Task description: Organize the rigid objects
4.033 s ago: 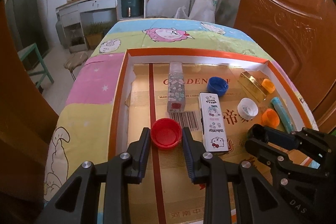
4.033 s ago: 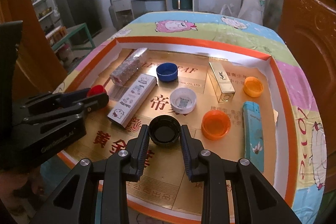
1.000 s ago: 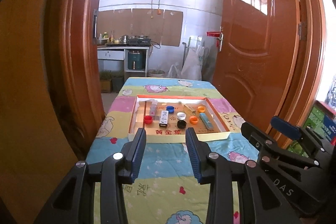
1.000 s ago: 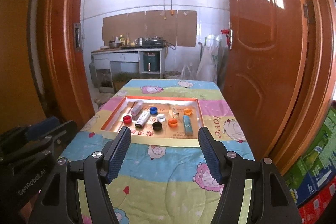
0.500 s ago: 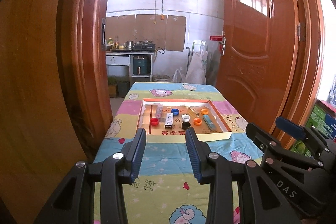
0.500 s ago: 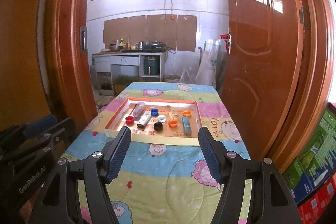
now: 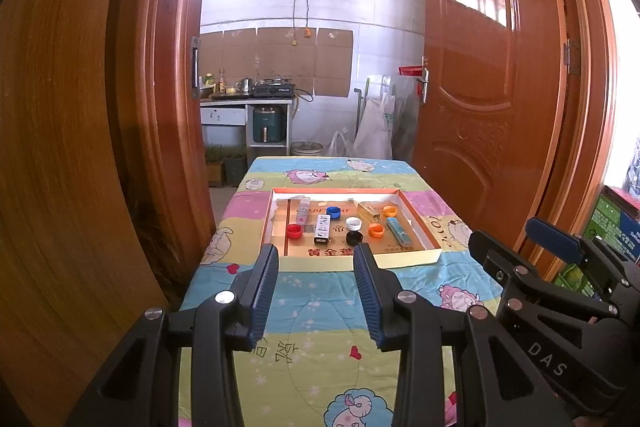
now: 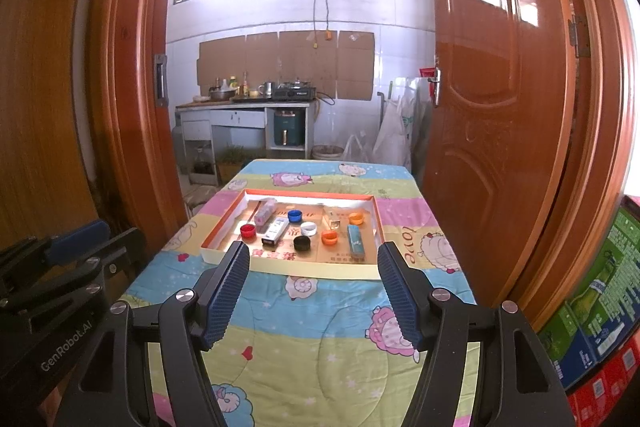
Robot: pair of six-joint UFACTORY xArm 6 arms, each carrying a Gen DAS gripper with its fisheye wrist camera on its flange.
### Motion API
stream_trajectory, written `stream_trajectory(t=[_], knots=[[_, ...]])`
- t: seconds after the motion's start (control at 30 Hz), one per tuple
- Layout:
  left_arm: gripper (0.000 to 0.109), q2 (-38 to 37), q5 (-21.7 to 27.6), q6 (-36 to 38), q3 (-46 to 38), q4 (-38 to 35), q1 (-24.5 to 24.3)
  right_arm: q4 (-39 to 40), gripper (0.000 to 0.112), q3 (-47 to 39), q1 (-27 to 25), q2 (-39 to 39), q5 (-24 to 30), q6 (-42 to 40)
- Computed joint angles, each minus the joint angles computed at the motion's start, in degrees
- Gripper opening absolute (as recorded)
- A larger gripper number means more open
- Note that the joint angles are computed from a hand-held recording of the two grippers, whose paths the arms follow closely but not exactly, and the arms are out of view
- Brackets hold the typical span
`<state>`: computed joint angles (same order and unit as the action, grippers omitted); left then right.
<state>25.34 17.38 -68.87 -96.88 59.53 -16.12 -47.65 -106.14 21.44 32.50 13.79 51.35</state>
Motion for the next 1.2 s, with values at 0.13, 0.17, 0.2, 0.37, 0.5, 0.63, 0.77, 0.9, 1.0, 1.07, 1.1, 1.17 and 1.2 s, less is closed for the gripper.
stream_trajectory(t=[0.13,0.17,0.2,0.37,0.5,0.63,0.77,0.9,1.0,1.07,1.1,1.17,1.2], knots=[[0.039,0.1,-0.1,0.2,-0.1,-0.2,0.1,0.1,0.068,-0.1,0.0,0.0,0.0,-0.1],[0.039,0.1,-0.1,0.4,-0.1,-0.3,0.1,-0.1,0.068,-0.1,0.0,0.0,0.0,0.1],[0.039,0.1,0.0,0.6,-0.1,-0.4,0.1,0.0,0.068,-0.1,0.1,-0.1,0.1,0.1],[0.039,0.1,0.0,0.9,0.0,-0.7,0.1,0.3,0.068,-0.2,0.1,0.0,0.1,-0.1],[0.039,0.1,0.0,1.0,0.0,-0.8,0.1,0.3,0.068,-0.2,0.2,-0.1,0.2,-0.1],[0.039,0.0,0.0,1.1,0.1,-0.9,0.2,0.4,0.068,-0.2,0.1,-0.1,0.1,-0.2],[0.039,-0.1,-0.1,1.1,0.2,-0.8,0.3,0.3,0.068,-0.1,0.1,-0.1,0.1,-0.2],[0.039,-0.2,-0.1,1.0,0.3,-0.6,0.3,0.2,0.068,-0.1,0.1,-0.1,0.1,-0.1],[0.039,-0.3,-0.2,1.1,0.4,-0.8,0.4,0.3,0.068,-0.1,0.1,-0.1,0.0,-0.2],[0.039,-0.2,0.0,0.9,0.3,-0.6,0.3,0.2,0.068,-0.1,0.1,-0.1,0.0,-0.1],[0.039,-0.3,-0.1,0.9,0.5,-0.6,0.4,0.1,0.068,-0.1,0.1,-0.1,0.1,0.0],[0.039,-0.3,-0.2,1.1,0.5,-0.8,0.4,0.2,0.068,0.0,0.1,-0.1,0.0,0.0],[0.039,-0.3,-0.1,1.1,0.4,-0.8,0.3,0.2,0.068,-0.1,0.1,-0.1,0.0,0.0]])
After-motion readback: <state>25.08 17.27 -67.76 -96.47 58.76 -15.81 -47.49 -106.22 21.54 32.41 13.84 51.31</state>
